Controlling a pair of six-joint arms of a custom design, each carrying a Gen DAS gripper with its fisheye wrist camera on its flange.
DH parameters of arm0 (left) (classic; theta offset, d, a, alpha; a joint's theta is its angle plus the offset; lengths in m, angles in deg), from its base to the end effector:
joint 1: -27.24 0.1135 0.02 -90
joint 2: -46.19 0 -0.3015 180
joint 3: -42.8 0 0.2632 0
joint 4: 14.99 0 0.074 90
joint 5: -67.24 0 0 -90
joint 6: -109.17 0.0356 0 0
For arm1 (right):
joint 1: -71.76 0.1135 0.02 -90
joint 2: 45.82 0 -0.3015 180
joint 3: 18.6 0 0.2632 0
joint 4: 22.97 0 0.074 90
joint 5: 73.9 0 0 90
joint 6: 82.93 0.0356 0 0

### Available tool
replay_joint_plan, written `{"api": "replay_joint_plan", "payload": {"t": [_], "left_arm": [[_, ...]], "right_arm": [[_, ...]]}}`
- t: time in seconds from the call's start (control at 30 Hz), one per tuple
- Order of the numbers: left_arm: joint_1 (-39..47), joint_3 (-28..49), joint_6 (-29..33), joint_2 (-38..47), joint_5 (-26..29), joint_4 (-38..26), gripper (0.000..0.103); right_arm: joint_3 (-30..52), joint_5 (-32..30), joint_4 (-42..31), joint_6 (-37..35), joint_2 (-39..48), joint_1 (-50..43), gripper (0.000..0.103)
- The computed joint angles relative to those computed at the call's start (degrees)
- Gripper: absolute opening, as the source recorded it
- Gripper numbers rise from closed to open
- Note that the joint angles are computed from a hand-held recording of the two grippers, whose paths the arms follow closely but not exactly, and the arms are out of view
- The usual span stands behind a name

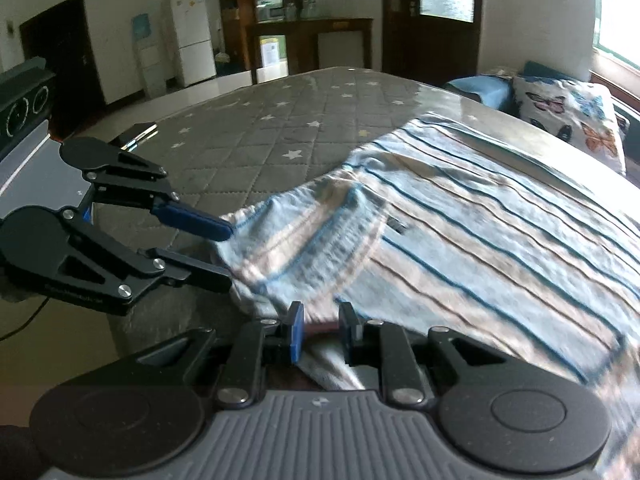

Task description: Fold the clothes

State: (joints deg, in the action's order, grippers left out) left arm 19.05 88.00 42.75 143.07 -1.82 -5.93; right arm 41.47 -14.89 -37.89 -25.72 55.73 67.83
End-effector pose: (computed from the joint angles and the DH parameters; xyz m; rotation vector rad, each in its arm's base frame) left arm 0.2934 -0.0551 0.1337 0.7961 2.1268 -0.2815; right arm 0.3359 -0.0047 0.1475 -0.7911 2.2699 0.4025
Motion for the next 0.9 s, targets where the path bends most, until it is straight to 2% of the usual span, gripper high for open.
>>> {"api": "replay_joint_plan", "payload": {"t": [0.27,0.47,0.63,0.7,0.8,0.9], "left_arm": [[-2.18,0.39,2.98,2.04,-2.84,1.76,0.04],[-1.09,0.63,2.79,2.94,-4.42,1.41,0.042],[-0.78,0.21,3.32,2.89,-4.35,1.76,0.042],[-0.5,0.37,3.47,3.05,-3.98,1.63,0.042],[-0.18,0.32,3.54,3.22,-3.68,1.86,0.042],[-0.2,0.04,3.76,2.69,-3.74,1.82,0.042]], "right_arm": [[-3.12,-1.75,-0.24,0.09,-3.3,-4.89,0.018],[-4.01,-5.52,0.79,0.42,-2.35,-1.48,0.019],[-6.36,-4.24,6.04,2.25,-1.83,1.85,0.019],[-7.02,-2.71,6.82,1.69,-1.94,2.47,0.017],[-7.37,-1.55,6.58,0.82,-1.89,2.52,0.007],[-7.44,-2.05,5.39,-0.52,-1.86,1.76,0.006]]}}
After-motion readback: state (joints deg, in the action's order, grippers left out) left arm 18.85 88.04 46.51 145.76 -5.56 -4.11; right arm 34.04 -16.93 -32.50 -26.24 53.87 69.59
